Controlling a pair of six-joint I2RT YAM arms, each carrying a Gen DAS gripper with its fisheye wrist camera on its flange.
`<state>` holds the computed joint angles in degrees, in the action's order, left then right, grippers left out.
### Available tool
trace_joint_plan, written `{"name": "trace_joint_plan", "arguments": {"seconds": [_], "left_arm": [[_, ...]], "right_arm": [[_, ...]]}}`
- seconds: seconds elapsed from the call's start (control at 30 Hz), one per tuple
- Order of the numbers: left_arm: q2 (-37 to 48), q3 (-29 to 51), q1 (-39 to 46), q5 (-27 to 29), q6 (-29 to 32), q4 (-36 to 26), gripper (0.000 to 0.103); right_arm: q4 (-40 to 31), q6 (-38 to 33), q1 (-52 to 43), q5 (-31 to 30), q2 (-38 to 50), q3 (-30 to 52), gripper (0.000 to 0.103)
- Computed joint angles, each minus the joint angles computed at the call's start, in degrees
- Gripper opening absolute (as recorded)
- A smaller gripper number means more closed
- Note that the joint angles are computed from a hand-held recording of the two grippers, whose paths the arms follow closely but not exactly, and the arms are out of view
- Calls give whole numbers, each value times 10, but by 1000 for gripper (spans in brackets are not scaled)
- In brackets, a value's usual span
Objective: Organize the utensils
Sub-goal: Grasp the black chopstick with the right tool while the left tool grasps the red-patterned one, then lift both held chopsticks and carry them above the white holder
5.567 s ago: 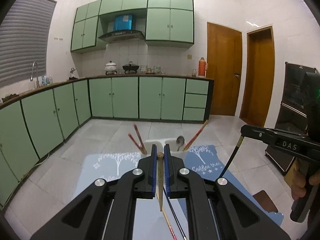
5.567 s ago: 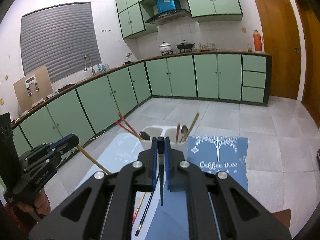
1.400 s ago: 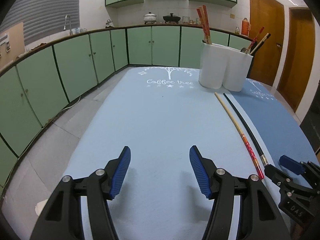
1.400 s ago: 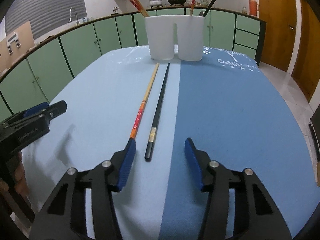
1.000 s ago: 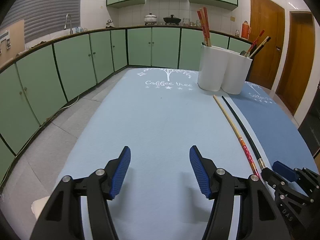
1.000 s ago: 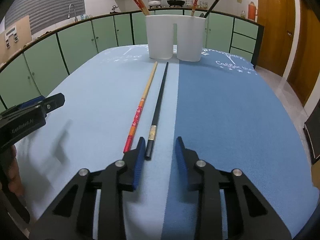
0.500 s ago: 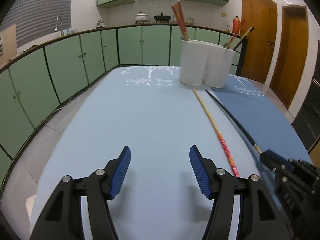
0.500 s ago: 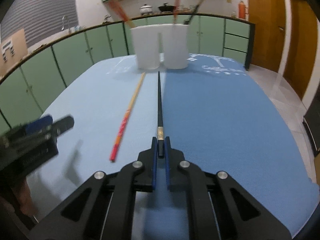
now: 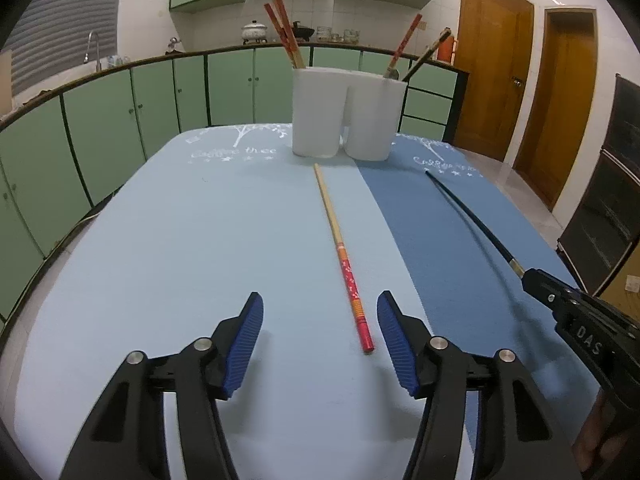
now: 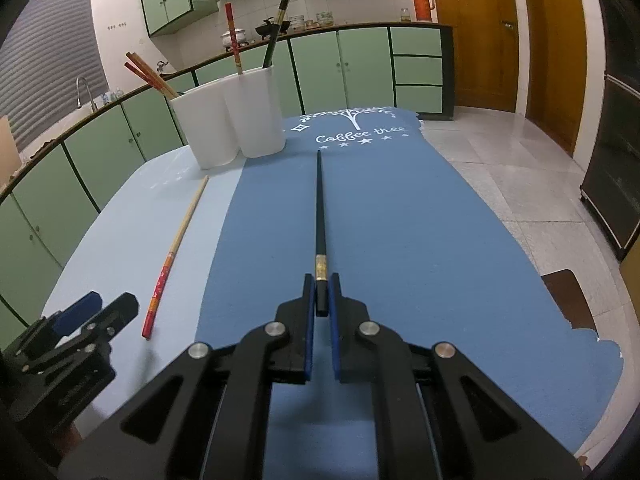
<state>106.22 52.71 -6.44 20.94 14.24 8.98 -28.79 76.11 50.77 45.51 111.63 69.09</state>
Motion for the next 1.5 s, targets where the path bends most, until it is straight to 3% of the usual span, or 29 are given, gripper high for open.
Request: {"name": "trace_joint_plan", "arguments": {"seconds": [0.27,0.47,0.53,0.7,1.5], "left_arm": [[19,8,-20,-43,-11,-5,43],[20,7,-29,-61,-6,-5,43],[21,8,-29,-59,-6,-5,36],[24,12,-27,-47,2,-10,7],[-75,50,6,-7,-1,-97,6]], "right_arm": [[19,-16,5,3,-4,-6,6],[28,-17,3,-6,-6,-11,6],[28,-18,2,-7,-7,-11,6],[26,-20,-1,-13,-9,-9,6],[-33,-38,5,33,-44,9,6]]}}
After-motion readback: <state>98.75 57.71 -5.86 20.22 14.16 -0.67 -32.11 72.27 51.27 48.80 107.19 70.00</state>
